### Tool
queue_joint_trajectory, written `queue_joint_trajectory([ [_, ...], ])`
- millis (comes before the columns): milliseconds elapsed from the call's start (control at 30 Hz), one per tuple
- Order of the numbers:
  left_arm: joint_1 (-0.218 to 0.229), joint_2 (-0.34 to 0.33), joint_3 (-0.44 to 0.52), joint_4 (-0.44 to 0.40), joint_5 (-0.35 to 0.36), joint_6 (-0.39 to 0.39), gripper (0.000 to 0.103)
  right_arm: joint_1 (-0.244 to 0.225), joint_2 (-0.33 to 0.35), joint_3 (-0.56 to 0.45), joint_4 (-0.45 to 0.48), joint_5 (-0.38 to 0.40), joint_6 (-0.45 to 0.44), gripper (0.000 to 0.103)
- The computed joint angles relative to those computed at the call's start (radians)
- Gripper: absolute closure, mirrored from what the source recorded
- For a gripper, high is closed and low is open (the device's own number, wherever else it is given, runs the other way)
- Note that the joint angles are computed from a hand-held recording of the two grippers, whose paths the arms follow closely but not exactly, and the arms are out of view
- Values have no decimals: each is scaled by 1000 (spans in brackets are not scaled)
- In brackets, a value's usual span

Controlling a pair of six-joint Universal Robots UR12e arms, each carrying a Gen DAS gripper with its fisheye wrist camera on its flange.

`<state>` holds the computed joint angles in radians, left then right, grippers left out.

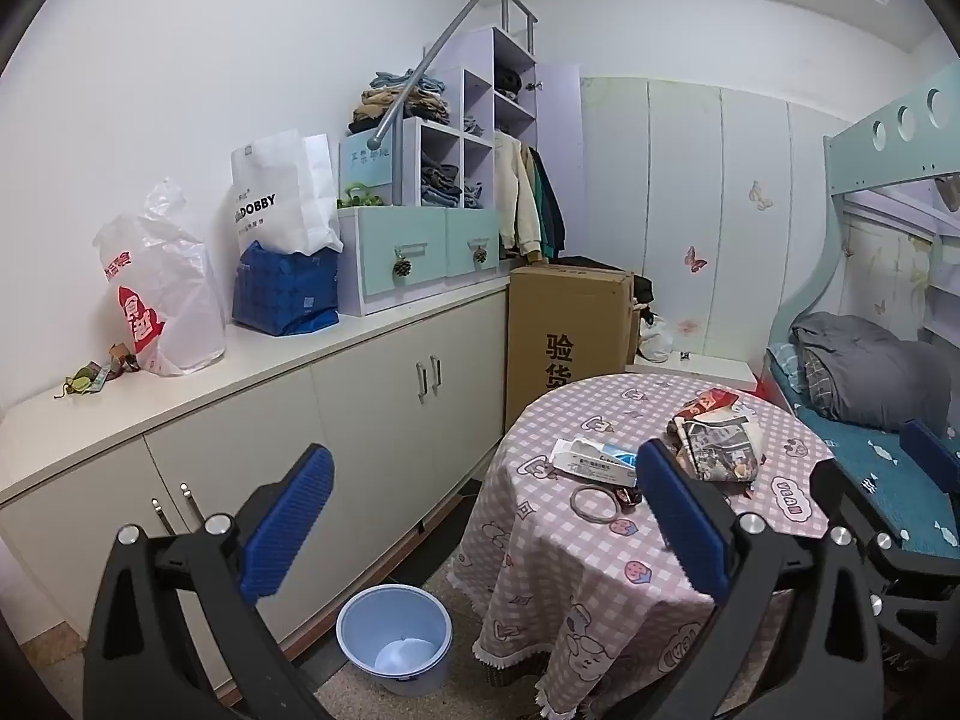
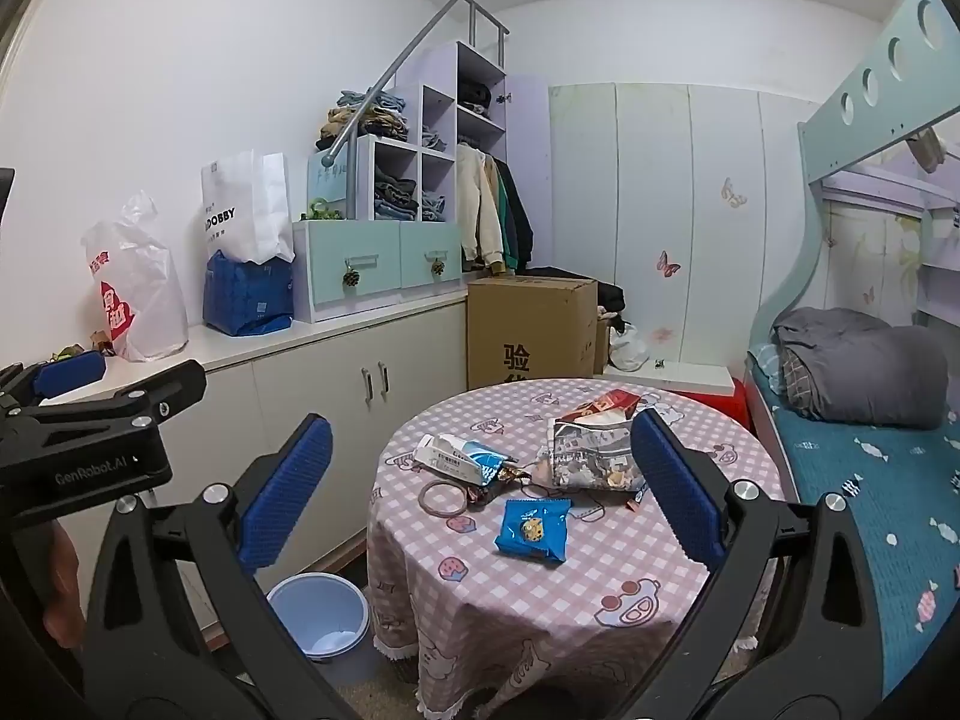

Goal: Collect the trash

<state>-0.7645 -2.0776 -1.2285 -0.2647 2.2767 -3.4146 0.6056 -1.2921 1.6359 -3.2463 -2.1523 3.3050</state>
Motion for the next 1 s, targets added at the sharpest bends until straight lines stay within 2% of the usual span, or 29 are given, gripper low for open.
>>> queue_joint_trajectory([
  [1000,0,-2,0,5,0,5,4,-1,4,8,2,5,9,6],
])
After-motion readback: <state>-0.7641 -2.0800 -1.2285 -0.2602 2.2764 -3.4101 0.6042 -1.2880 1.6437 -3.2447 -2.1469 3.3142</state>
